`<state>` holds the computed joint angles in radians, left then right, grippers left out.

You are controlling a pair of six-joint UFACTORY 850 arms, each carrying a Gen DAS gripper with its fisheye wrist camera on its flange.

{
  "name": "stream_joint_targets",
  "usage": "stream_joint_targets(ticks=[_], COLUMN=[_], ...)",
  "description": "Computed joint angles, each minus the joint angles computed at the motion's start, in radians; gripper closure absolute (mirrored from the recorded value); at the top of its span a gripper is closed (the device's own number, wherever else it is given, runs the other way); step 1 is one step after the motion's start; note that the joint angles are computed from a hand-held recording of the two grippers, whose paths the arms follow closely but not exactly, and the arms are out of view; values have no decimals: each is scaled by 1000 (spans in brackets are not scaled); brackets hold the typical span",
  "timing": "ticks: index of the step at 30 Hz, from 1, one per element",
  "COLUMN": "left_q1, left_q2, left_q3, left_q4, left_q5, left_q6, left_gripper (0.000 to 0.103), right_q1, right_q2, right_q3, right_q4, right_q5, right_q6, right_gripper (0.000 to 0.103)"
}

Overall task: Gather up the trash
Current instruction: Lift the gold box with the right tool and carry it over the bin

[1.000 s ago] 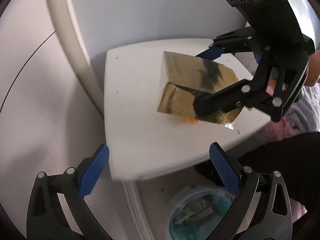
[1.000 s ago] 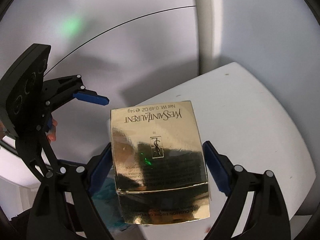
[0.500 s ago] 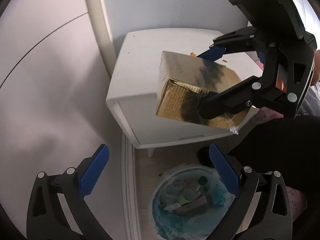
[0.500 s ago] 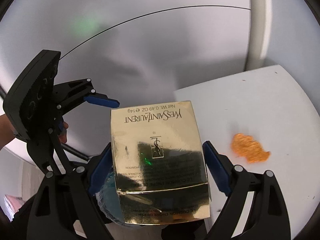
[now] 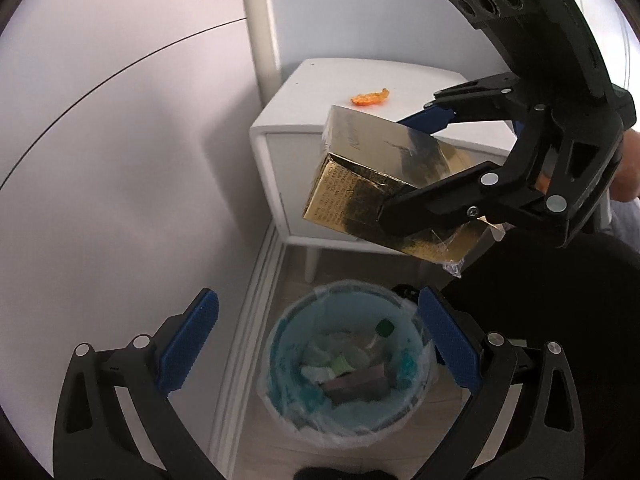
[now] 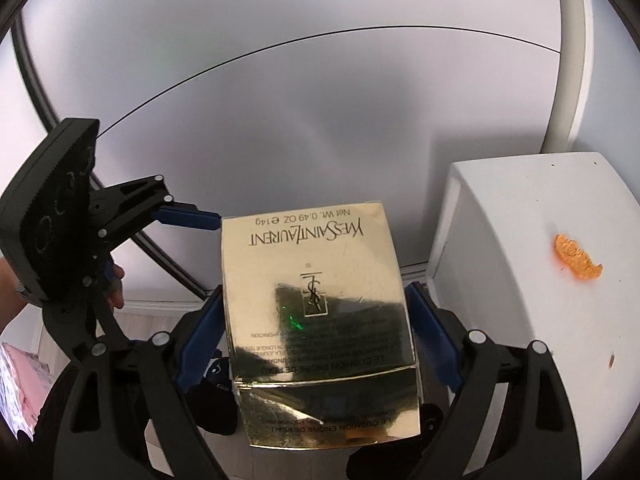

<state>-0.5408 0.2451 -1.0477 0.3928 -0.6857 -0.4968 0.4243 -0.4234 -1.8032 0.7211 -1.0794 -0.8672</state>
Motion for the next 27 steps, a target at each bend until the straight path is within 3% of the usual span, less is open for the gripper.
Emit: stream_joint_targets(ticks=[9,17,24,27], left_q1=[-68,-56,-13,6], left_q2=[55,72,59,56], left_q3=[83,179,261,300], left_q4=[114,99,38,48], left_q5=[-41,35,124,170], left_q6=[-243,-331,-290,-312], left_gripper=[6,6,6,6], right_q1=[3,32,55,65], right_q2=[-70,-196,-392,-523], right_q3=[-39,-166,-382,-558], right_q4=[-12,-82,-147,-180], right_q5=[6,-24,-83,-132], right_q6=[38,108,187,250], right_gripper=[19,19,19,19])
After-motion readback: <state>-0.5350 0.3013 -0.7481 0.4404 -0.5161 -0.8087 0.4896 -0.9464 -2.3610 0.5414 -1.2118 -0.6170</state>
